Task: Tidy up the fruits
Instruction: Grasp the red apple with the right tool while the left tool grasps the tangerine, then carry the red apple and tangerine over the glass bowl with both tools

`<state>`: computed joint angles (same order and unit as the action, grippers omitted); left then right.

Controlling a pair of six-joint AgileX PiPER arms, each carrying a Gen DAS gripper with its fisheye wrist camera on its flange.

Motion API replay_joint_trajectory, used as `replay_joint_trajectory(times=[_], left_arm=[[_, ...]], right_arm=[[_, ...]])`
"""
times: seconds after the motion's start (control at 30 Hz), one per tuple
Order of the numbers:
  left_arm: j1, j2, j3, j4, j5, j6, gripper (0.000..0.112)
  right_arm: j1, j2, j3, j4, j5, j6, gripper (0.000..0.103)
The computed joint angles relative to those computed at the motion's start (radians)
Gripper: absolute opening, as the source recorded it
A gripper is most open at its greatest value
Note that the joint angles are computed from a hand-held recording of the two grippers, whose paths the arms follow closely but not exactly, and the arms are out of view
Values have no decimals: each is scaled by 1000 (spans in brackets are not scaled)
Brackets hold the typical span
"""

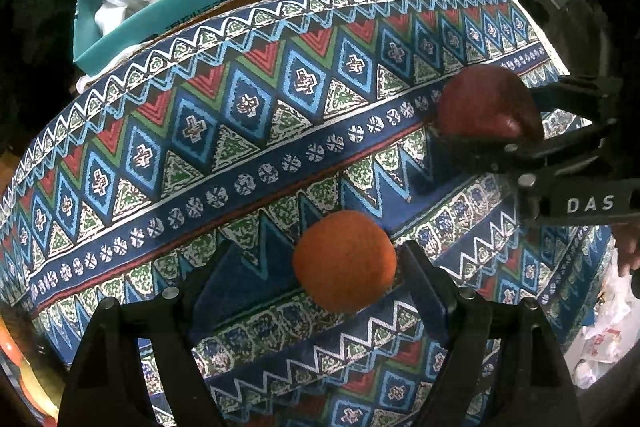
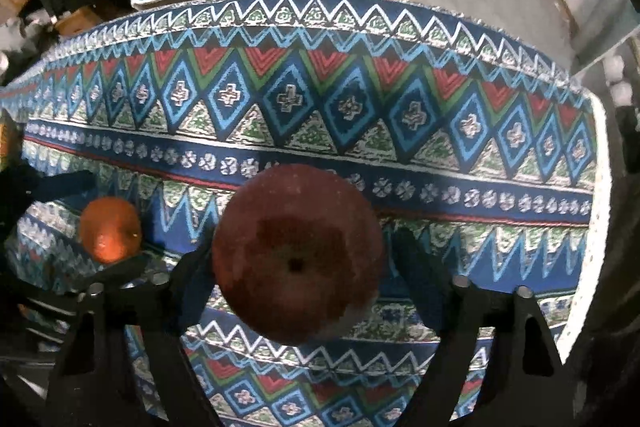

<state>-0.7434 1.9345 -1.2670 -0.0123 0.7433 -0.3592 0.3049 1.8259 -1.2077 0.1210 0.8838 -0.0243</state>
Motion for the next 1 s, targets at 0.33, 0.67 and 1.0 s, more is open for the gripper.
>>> replay_joint_trajectory(times=[0.33,0.67,1.0], left_arm=[[-20,-62,94,12,-96,-71,48],[-30,-202,200,115,-88,-136,47],[-61,-284,173,184,-6,-186,47]], right_arm=[[47,-70,84,-51,-54,83,71],[93,-172,129,-87,-56,142,71],[128,-325,164,-79,-5,158,71]])
